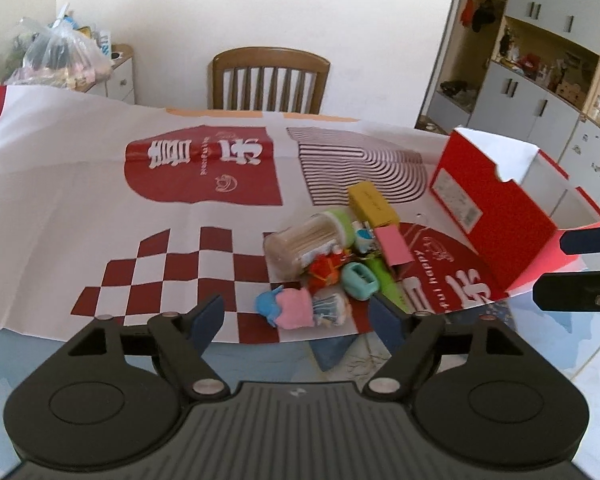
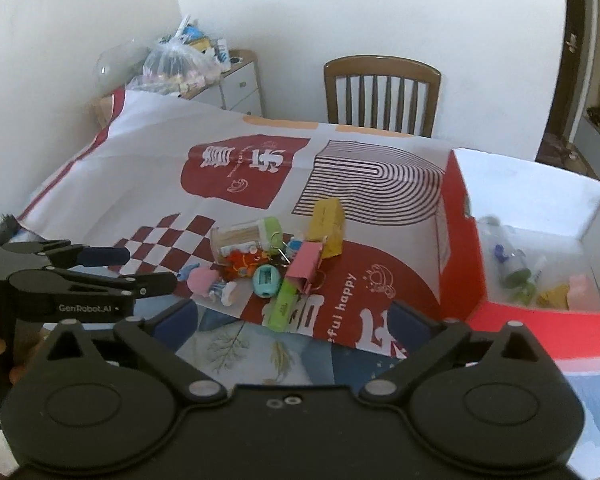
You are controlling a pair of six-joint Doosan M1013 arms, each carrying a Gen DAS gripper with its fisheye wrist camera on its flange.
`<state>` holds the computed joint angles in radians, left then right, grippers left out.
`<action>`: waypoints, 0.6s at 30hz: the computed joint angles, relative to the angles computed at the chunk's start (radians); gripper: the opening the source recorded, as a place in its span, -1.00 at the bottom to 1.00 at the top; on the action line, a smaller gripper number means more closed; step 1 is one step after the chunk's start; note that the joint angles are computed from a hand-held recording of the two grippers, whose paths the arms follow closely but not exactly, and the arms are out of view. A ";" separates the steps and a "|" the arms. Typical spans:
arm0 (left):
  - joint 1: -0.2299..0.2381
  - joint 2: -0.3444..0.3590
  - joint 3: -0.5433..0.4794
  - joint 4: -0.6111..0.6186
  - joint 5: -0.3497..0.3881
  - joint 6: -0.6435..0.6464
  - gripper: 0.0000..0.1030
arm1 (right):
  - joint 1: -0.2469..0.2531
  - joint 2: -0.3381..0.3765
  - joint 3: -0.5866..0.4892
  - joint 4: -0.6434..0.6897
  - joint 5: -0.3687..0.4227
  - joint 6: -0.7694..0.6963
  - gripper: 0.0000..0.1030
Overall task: Organize rigid objects
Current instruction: 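Grasp the pink binder clip with right gripper while left grasps the pink-haired figurine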
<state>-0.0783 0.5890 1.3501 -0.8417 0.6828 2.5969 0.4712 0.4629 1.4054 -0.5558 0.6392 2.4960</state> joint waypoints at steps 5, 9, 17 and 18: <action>-0.005 0.019 -0.001 -0.017 -0.012 0.012 0.54 | -0.010 0.041 -0.047 0.002 0.035 -0.010 0.97; -0.014 0.026 0.009 -0.034 -0.040 0.042 0.54 | -0.021 0.072 -0.079 0.015 0.056 -0.040 0.97; -0.032 0.049 -0.003 0.004 -0.048 0.028 0.54 | -0.038 0.131 -0.139 0.060 0.108 -0.110 0.97; -0.035 0.053 -0.006 0.008 -0.048 0.025 0.54 | -0.039 0.137 -0.146 0.060 0.114 -0.111 0.97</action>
<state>-0.1130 0.6416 1.3442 -0.8335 0.6348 2.6224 0.4325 0.6003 1.2594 -0.4956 0.7529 2.3847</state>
